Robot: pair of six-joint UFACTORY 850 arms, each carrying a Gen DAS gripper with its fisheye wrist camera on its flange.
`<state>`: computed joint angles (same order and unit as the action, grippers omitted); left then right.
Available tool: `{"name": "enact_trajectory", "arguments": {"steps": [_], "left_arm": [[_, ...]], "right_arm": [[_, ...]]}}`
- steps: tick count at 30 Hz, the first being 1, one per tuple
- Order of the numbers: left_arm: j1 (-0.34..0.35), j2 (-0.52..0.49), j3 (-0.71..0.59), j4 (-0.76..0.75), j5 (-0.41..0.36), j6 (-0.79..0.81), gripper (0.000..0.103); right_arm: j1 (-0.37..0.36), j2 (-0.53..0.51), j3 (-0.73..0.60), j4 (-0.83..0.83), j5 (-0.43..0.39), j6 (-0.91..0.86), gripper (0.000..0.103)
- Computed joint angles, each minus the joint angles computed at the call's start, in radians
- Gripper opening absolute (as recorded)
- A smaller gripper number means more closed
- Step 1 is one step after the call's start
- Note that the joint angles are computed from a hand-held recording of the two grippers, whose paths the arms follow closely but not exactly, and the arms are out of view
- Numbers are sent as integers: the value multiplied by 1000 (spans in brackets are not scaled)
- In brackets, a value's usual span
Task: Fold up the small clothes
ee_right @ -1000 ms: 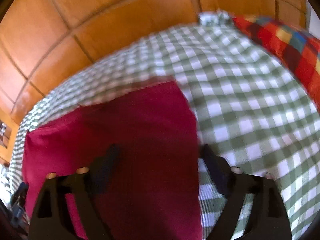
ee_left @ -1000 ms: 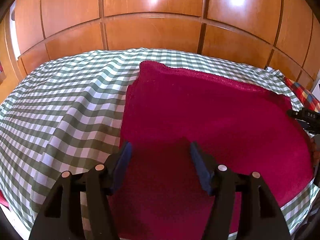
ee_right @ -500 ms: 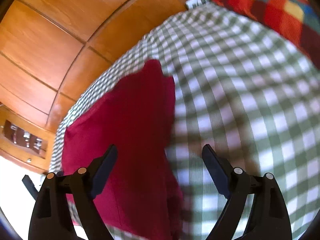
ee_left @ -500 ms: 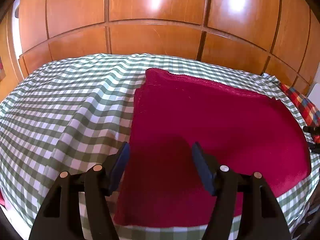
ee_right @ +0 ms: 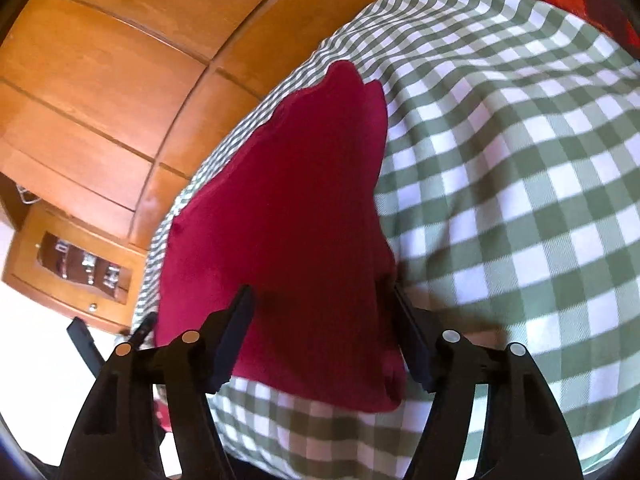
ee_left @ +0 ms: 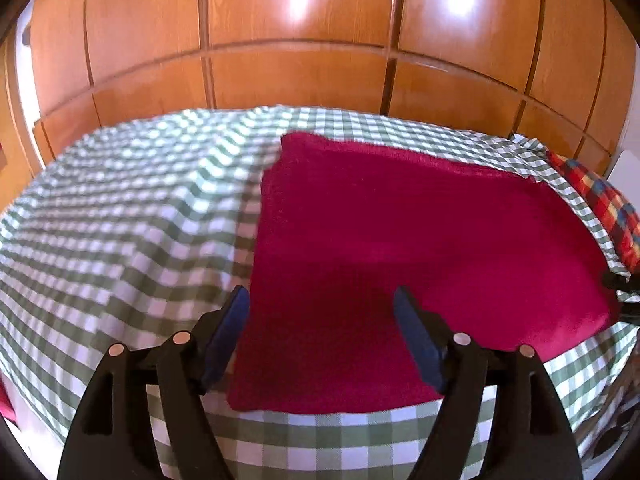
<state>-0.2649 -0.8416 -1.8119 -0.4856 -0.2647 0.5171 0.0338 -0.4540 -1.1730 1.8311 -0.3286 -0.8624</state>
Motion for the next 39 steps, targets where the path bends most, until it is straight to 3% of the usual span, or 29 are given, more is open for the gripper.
{"name": "enact_trajectory", "arguments": {"steps": [3,5,10,15,17,19,24,27,30,39], "left_arm": [[12,8,7,-209,-48,193,74],[15,2,-5,-286,-97,275,74],[0,-6,-16,-318,-145,331,74],[4,-45,-79,-258,-221,235,72],[14,-58,-102,-272,-256,223,68],[30,-77,-135,-311,-304,226,57],[86,-137,-226,-461,-466,238,33],[104,-148,-234,-511,-501,260,24],[121,-191,-292,-526,-576,242,22],[144,-308,-440,-524,-675,143,4]], "right_arm": [[0,-1,6,47,-14,-41,63],[0,-13,-5,62,-12,-53,55],[7,-21,-12,67,-13,-64,35],[21,-12,-26,124,11,-120,26],[26,-10,-41,144,19,-148,24],[32,-10,-66,137,32,-161,23],[51,-26,-154,2,68,-85,21],[64,-39,-214,-105,73,-28,21],[82,-61,-278,-176,60,-6,21],[142,-261,-630,-526,-38,241,21]]}}
